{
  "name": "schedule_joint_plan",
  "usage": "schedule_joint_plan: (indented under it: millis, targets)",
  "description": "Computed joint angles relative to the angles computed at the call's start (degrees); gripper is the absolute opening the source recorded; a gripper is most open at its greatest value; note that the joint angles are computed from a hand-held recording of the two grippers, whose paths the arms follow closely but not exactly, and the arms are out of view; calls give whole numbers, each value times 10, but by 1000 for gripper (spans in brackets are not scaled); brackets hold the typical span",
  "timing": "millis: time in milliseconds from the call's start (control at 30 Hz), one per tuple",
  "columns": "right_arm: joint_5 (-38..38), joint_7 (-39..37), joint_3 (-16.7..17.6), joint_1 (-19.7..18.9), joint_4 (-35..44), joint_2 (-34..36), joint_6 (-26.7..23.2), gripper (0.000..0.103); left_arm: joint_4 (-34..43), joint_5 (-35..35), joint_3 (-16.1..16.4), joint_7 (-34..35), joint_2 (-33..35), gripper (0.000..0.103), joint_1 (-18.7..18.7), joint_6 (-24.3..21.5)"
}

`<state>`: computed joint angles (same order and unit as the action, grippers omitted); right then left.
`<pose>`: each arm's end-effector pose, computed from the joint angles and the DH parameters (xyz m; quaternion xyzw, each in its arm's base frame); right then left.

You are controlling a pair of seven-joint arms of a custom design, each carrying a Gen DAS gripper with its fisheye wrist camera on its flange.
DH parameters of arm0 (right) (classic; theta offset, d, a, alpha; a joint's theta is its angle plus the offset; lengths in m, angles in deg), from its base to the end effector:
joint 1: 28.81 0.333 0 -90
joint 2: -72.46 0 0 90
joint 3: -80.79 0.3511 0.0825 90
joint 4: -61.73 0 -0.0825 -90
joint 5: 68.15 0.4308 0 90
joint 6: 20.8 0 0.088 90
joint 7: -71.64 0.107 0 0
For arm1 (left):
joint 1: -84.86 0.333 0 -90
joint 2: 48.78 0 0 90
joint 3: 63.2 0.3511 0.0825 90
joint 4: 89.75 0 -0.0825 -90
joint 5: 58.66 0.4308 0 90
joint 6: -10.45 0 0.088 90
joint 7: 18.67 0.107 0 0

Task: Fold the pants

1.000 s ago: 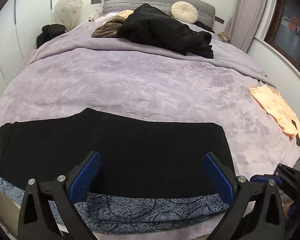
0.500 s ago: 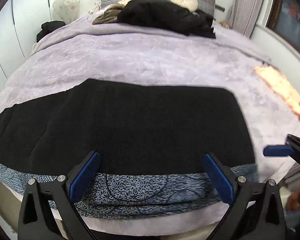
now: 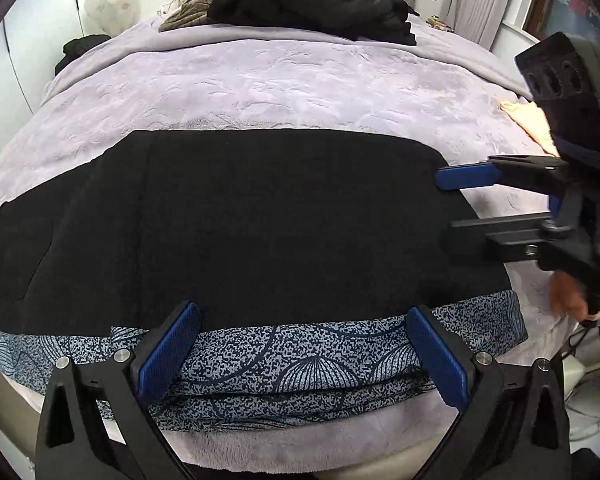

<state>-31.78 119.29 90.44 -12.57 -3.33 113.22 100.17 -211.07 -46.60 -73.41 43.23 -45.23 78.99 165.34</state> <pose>0.7667 0.3516 0.4437 -0.8768 0.3196 0.0980 0.3456 0.6075 -0.1810 0.4512 -0.6972 0.6657 -0.2137 0.1582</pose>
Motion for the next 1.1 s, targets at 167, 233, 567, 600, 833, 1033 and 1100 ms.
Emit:
schedule_joint_plan:
  millis: [167,233,567,600,833,1033,1100]
  targets:
    - [-19,-20,-9,19,-62,-41,73,103,7,26,1,-20,5,103,-3,-10]
    - [3,-41,0,9,-91,-63,101,103,6,30,1,-24,4,103,-3,-9]
    - [-229,154,-102,113,-155,-86,278,103,5,45,0,-39,5,103,-4,-5]
    - [-213,138,-83,99,-181,-103,298,103,4,44,0,-40,5,103,-3,-4]
    - [-229,157,-80,94,-338,-184,389,103,1,60,2,-40,-11,103,-5,-20]
    - [-83,81,-16,21,-344,-215,355,103,-20,115,23,-119,-54,103,11,14]
    - [-9,5,17,0,-327,-209,360,103,-2,28,26,-54,-30,103,10,-14]
